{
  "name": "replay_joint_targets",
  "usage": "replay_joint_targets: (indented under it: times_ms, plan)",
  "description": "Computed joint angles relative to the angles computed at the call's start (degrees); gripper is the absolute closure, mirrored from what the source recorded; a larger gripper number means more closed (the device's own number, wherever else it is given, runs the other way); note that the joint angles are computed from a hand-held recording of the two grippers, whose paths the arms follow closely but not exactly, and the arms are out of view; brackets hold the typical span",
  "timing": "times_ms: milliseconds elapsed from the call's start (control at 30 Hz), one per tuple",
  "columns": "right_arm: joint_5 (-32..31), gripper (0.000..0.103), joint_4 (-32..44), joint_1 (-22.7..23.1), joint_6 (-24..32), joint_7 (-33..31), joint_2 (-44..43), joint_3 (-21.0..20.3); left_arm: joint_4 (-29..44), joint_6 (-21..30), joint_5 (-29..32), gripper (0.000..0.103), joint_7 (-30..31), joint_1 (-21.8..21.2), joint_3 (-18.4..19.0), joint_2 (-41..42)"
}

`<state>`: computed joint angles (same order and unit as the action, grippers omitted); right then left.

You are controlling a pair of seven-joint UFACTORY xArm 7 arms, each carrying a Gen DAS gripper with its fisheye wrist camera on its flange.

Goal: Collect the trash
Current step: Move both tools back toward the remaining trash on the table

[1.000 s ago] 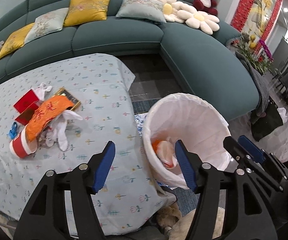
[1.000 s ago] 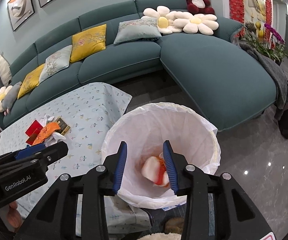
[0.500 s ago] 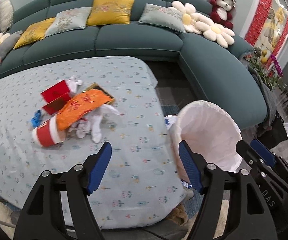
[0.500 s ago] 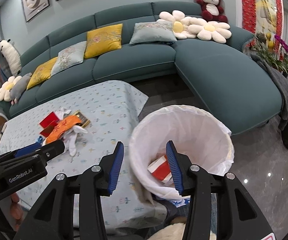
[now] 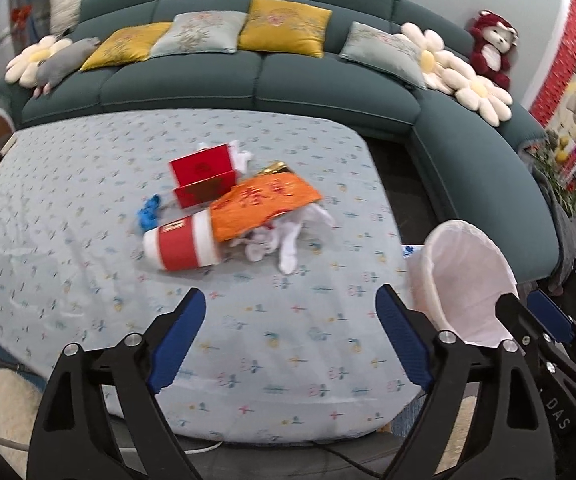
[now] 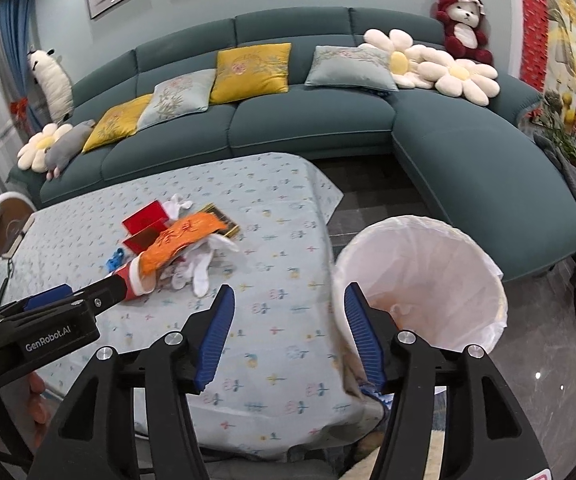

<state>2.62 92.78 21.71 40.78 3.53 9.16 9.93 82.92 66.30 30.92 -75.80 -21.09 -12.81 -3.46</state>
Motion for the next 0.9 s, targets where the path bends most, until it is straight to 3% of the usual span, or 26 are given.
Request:
replay_joint_targets:
  times_ms: [100, 467, 900]
  plan:
    - [-1.3, 0.042, -0.7, 1.0, -0.2, 1.0, -0.6, 0.4, -3.1, -0.1, -0.5, 0.018, -1.1, 0.5, 0.2, -2.7]
    - [-3.2, 0.041, 0.8, 3.9, 1.0, 1.8, 0.7, 1.5, -12.4, -0.5, -3.8, 0.014, -3.5, 5.4, -1.0, -11.0]
    - [-4.0, 0.041, 6.9, 7.1, 4.2, 2.7, 7.1, 1.5, -16.9, -2.8, -7.6, 0.014, -0.6, 9.2, 0.3, -11.2]
